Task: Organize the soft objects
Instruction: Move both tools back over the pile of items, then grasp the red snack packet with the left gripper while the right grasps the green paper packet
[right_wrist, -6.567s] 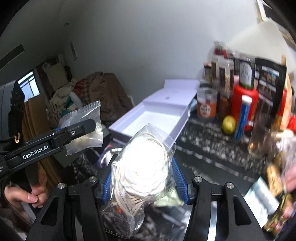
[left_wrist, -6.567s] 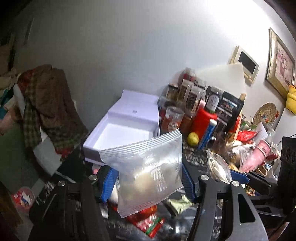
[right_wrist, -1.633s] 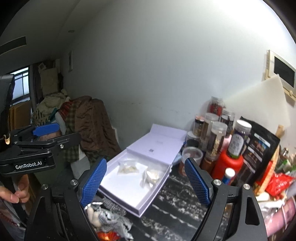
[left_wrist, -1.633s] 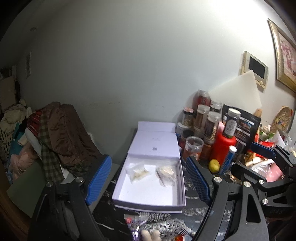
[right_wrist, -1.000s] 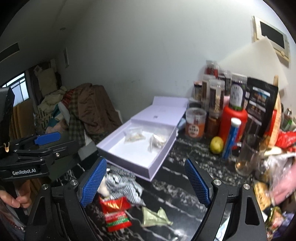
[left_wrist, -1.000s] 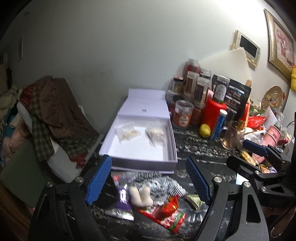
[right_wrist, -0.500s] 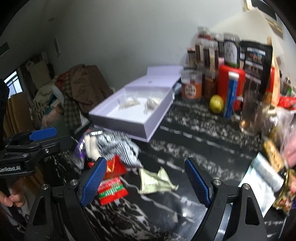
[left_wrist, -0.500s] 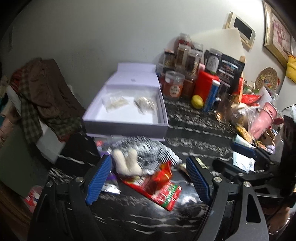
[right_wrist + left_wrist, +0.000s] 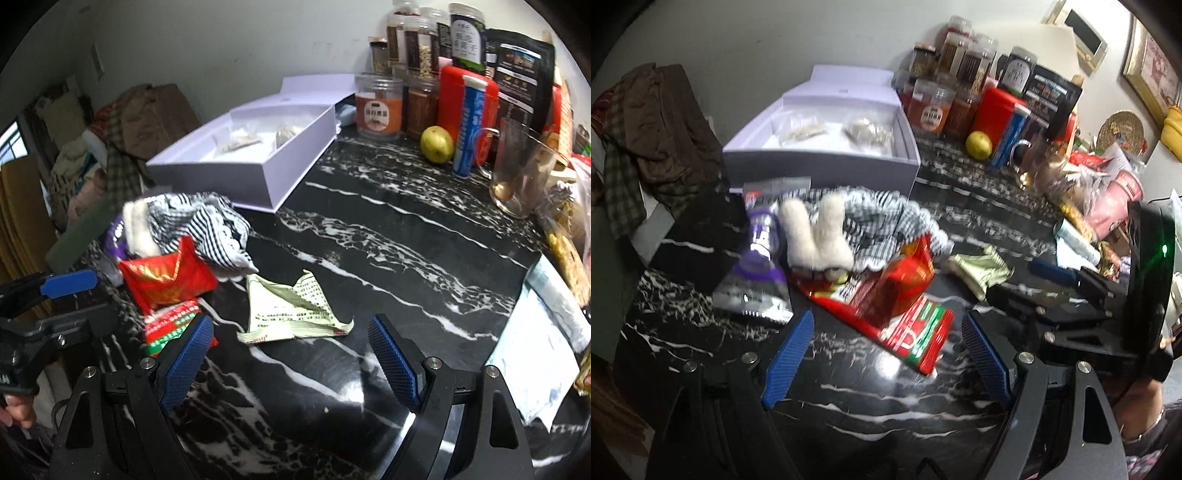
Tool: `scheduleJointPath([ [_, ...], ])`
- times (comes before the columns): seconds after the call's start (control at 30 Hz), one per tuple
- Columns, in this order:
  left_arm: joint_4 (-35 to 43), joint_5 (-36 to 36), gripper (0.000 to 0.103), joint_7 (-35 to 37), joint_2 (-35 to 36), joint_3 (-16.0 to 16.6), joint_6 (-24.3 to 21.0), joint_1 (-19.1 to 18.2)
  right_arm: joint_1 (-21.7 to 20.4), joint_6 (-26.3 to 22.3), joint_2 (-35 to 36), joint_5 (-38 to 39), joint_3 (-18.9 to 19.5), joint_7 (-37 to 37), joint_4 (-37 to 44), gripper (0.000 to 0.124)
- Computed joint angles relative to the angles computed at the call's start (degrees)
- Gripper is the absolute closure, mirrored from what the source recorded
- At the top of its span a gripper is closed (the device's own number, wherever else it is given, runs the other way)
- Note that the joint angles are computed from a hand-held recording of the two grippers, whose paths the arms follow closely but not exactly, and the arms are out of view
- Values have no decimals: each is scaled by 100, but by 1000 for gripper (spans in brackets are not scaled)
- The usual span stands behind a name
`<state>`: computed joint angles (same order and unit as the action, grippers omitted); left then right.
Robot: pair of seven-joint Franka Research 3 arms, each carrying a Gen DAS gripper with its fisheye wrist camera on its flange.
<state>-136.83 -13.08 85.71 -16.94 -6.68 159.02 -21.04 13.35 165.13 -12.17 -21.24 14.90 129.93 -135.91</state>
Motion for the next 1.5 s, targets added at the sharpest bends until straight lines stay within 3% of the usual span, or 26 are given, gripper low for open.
scheduleJointPath([
  [0.13, -17, -94, 20, 74, 51, 31, 37, -38, 42, -185, 237, -161, -17, -109, 240, 33],
  [0.27, 84, -758, 20, 496, 178, 243, -1, -266, 294, -301, 479, 234, -276, -507, 432, 33],
  [0.37, 142, -902, 20, 568, 242, 165, -6, -184, 370, -430, 553, 320, -382, -582, 495, 34],
  [0.4, 154, -900, 20, 567, 254, 132, -1, -148, 368, -422, 548, 241, -390, -544, 486, 36],
  [0.47, 195, -1005, 20, 645, 291, 132, -35, -137, 329, -490, 537, -77, -361, -372, 504, 55],
  [0.53, 257, -1101, 20, 693, 350, 113, -86, -111, 340, -577, 531, -206, -382, -375, 530, 63],
  [0.73, 422, -996, 20, 665, 563, -79, 22, 29, 453, -329, 373, 600, -567, -1002, 299, 70],
  [0.97, 583, -333, 21, 271, 844, -313, 206, 251, 290, -483, 10, 926, -464, -1067, 54, 71],
  [1.13, 664, -130, 34, 165, 984, -377, 206, 280, 156, -458, -163, 1041, -383, -1030, -108, 72],
  [1.27, 669, 345, 57, -204, 1030, -478, 357, 384, 83, -404, -168, 1108, -347, -1027, -135, 79],
  [1.4, 686, 770, 62, -534, 1093, -529, 457, 449, 60, -343, -170, 1149, -332, -1092, -158, 79],
  [1.5, 653, 466, 63, -289, 1040, -449, 448, 335, 74, -302, -181, 1219, -343, -1152, -185, 80],
])
